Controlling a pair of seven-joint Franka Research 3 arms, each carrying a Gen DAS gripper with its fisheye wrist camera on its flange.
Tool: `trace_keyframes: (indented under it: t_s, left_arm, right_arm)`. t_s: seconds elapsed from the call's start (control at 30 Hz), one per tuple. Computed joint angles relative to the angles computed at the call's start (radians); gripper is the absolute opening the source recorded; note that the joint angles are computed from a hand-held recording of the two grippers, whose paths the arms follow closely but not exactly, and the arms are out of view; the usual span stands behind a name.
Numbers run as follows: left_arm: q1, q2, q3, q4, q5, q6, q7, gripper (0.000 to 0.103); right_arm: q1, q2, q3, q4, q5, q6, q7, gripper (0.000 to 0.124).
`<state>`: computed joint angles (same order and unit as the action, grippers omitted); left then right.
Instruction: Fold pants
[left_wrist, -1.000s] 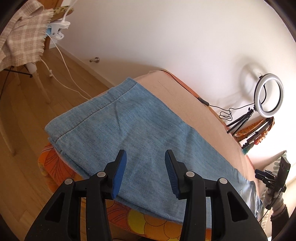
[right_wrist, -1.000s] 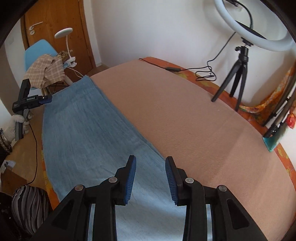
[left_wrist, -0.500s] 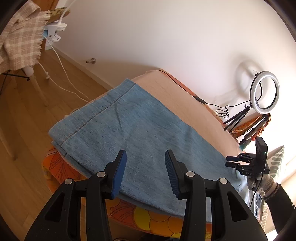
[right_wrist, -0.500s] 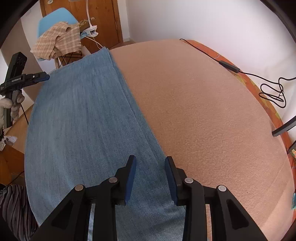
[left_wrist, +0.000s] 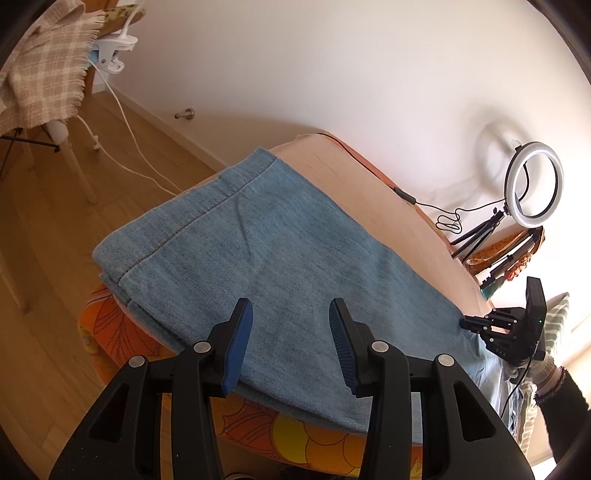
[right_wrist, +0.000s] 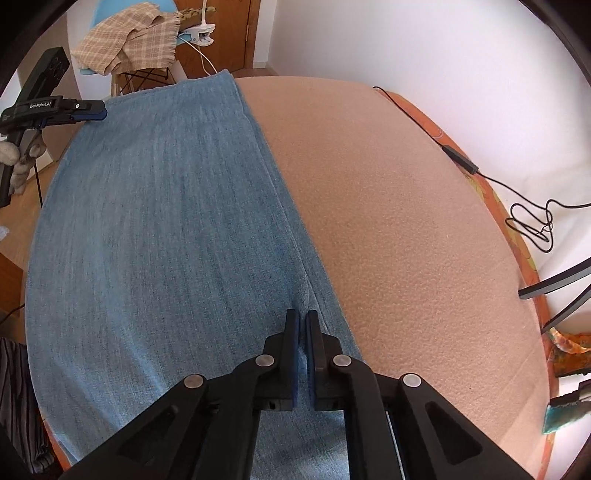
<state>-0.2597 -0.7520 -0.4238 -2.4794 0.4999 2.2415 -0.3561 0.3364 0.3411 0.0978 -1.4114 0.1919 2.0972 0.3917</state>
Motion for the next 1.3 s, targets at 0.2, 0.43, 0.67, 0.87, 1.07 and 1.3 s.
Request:
trace_keyframes:
  t_s: [0.2,0.43,0.67,0.87,1.07,1.3]
  left_arm:
    - [-0.007,-0.068,-0.008,-0.029,-0.02,-0.072,-0.043,0.044]
    - [-0.021,-0.245,-0.022,-0.136,-0.057,-0.128,-0.192,0.055]
    - [-0.044,-0.363,-0.018,-0.238,-0.1,-0.088,-0.302,0.055]
    - [-0.039,-0.383,-0.03,-0.283,-0.085,-0.01,-0.362,0.055]
    - [-0.017,-0.418,-0.019,-0.323,-0.064,0.049,-0.385,0.055]
    - [-0.007,-0.397,-0.017,-0.286,-0.051,0.02,-0.317,0.055]
  right_arm:
    - [0.015,0.04,-0.011,0.043,-0.028,0.031,0.053,0.0]
    - [-0.019,0.072,-0.006,0.145,0.047,-0.111,0.157,0.034]
    - [-0.063,-0.085,0.013,0.013,0.169,-0.217,0.08,0.033]
    - [-0.055,-0.195,0.002,-0.115,0.215,-0.207,0.057,0.033]
    - [-0.058,-0.261,-0.013,-0.174,0.254,-0.17,0.066,0.033]
    - [-0.07,-0.271,-0.026,-0.172,0.263,-0.152,0.118,0.033]
